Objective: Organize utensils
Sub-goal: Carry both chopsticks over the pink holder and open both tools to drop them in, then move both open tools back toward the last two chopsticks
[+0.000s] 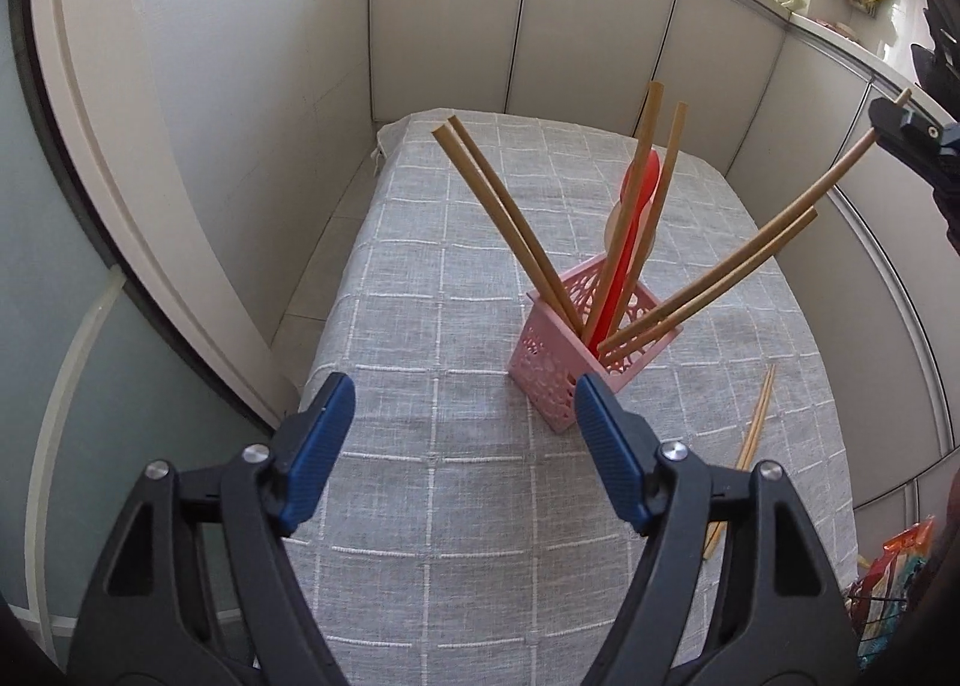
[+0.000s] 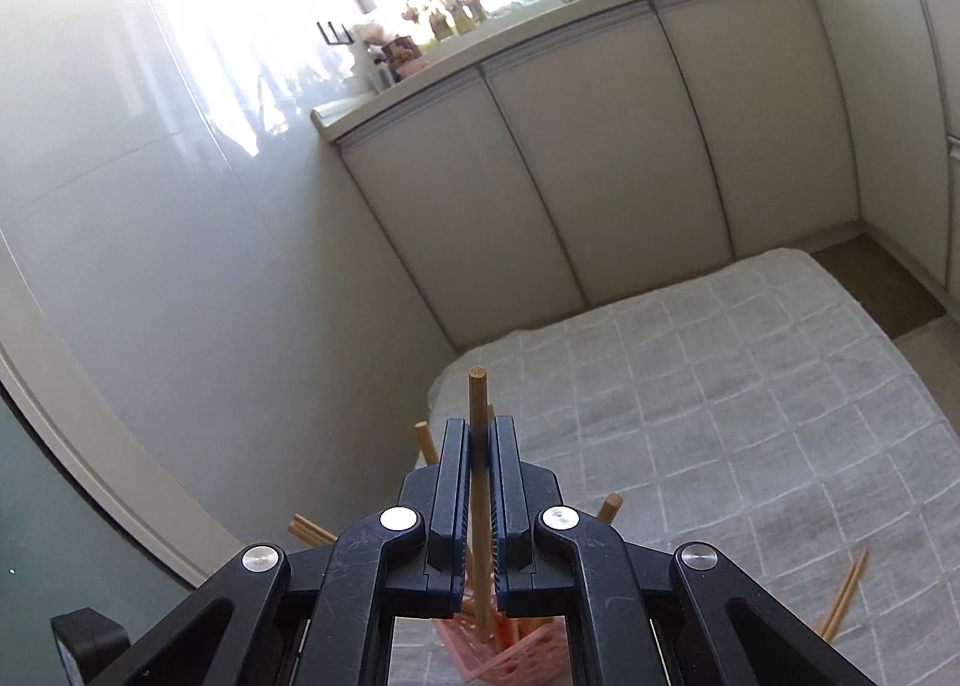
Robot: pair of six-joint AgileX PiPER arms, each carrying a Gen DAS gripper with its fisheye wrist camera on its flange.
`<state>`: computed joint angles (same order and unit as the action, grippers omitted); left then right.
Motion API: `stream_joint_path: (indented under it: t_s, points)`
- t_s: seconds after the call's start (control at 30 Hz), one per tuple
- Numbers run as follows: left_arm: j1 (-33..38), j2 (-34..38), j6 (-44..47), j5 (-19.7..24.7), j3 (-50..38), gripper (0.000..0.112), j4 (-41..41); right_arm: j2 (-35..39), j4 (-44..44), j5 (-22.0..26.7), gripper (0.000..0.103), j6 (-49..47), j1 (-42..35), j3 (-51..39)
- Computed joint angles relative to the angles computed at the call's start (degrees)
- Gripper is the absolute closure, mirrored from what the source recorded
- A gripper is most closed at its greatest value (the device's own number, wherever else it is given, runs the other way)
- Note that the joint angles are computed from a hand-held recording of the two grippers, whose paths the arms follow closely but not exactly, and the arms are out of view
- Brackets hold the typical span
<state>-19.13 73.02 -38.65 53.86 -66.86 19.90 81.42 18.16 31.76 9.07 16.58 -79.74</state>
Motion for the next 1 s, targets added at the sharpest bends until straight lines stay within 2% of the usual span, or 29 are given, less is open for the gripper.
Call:
stream_joint_path:
  t_s: [0.03,0.17,0.37,0.43,0.53,0.6,0.77,1.0]
  points:
    - [0.3,0.0,0.5,0.0,-0.1,0.036,-0.4,1.0,-3.8,-0.4,0.1,2.7,1.5,-0.3]
    - [0.8,-0.4,1.7,0.1,-0.1,0.036,-1.4,4.1,-8.9,-0.9,0.1,5.9,4.3,-1.0]
    - [1.3,-0.8,2.2,0.0,0.1,0.036,-1.7,6.3,-8.5,-0.7,0.099,5.5,5.7,-0.7]
    - [1.0,-0.8,1.9,0.1,0.1,0.036,-1.4,7.1,-7.8,-0.4,0.095,4.6,5.9,-1.1]
    - [0.6,-0.8,1.5,0.1,0.2,0.032,-1.0,7.1,-3.1,0.6,0.087,1.0,5.2,-1.4]
    - [0.3,-0.6,1.2,0.2,0.1,0.031,-0.8,6.2,-0.7,1.1,0.063,-0.4,4.4,-1.3]
    - [-0.8,-0.2,1.0,0.5,-0.1,0.031,-0.8,2.3,1.6,3.3,0.056,-3.1,2.3,-0.5]
    - [-2.6,0.3,1.5,1.1,0.1,0.028,-1.5,-3.2,5.9,8.8,0.036,-9.1,-3.0,2.1]
